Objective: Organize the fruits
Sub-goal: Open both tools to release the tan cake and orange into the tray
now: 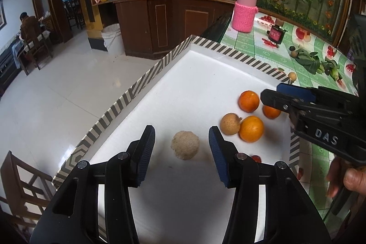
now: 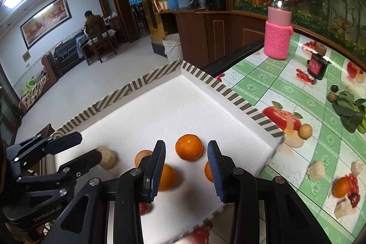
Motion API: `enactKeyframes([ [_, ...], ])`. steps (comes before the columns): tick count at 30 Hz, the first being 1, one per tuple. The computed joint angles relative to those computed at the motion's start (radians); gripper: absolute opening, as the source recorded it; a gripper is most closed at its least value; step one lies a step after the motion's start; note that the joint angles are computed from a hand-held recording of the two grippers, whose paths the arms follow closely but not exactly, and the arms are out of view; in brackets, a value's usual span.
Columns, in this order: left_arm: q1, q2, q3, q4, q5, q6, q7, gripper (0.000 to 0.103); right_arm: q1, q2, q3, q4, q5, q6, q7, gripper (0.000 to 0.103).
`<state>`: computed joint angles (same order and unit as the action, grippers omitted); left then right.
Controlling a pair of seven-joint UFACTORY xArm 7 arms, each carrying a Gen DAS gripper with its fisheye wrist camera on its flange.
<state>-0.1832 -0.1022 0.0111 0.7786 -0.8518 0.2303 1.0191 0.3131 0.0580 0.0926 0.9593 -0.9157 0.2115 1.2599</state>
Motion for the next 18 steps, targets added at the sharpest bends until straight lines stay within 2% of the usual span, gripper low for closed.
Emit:
enactKeyframes([
  [4,-0.024,-0.029,-0.001,-0.018,-0.037,-0.013,0.024,0.049,-0.005,-0.057,0.014,-0.041,-0.052,0.029,0.069,0.037],
  [12,-0.103,-0.077,0.002,-0.052,-0.077,-0.037,0.044,0.049,-0.074,-0.183,0.085,-0.154,-0.121,0.066,0.188,0.037],
  [18,-0.168,-0.097,-0.005,-0.077,-0.079,-0.048,0.032,0.049,-0.146,-0.314,0.135,-0.274,-0.080,0.085,0.198,0.037],
])
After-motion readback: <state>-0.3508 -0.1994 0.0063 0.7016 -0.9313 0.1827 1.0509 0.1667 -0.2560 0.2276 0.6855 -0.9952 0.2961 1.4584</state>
